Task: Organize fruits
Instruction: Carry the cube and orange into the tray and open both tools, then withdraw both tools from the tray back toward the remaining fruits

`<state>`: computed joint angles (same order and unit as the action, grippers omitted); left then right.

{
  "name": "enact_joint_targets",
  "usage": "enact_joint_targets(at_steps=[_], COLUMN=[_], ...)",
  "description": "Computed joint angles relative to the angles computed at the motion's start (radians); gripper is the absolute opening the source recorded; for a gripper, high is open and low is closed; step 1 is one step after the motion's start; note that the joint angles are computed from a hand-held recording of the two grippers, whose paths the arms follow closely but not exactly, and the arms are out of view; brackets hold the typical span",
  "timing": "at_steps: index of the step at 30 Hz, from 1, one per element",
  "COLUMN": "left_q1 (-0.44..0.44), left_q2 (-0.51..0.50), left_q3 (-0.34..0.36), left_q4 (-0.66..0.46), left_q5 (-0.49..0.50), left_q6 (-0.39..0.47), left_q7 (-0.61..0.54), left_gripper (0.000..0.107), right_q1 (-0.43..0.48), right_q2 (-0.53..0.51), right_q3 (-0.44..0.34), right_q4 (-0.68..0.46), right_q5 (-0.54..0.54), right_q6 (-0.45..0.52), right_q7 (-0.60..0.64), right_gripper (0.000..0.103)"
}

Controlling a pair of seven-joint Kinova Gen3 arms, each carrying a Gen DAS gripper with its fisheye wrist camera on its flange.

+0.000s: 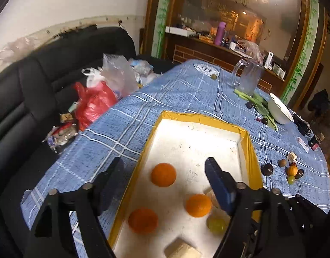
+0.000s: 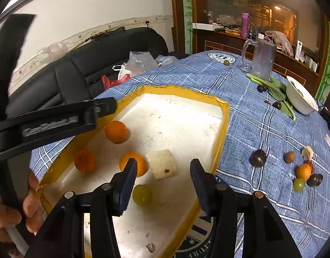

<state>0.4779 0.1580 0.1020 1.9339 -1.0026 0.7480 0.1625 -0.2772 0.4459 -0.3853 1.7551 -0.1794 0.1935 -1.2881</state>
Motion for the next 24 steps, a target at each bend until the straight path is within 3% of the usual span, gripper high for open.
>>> enact_joint_targets(at_steps=[9,14,19,22,24], left_q1=[0.099,0.136,0.156,0.156,0.177], left_q2=[0.002,-0.009,-0.003,0.005,0.023], left_q3=[0.051,0.081,0.103,0.106,0.109], left_q4=[-0.007,0.013,0.011,-0.010,-0.026], left_q5=[-0.058,-0.097,-0.134,-0.124,-0.136], left_q6=[0.213,0.254,0.256,0.206,0.213], left_q7=[0.130,0.172,0.187,0.152,0.153], left_gripper=[0.083,0.084,0.086,0.086,0.086], right_q1=[0.105,0.158,0.105,0.064,0.105], right_q2=[-0.027,-0.055,-0.126,-0.180,-0.198], right_q3=[-0.086,-0.126,-0.029,0.053,0.035], right_q4=[0.065,0.115,0.205,0.275,0.308], right_q5=[-0.042,-0.050,-0.025,0.002,0.018], right_q6=[-0.041,-0.075,-0.127,-0.182,-0.210], right_q7=[0.018,0.022,-0.056,-0.114,-0.147], right_gripper=[0.061,0.063,0.064,0.069,0.074])
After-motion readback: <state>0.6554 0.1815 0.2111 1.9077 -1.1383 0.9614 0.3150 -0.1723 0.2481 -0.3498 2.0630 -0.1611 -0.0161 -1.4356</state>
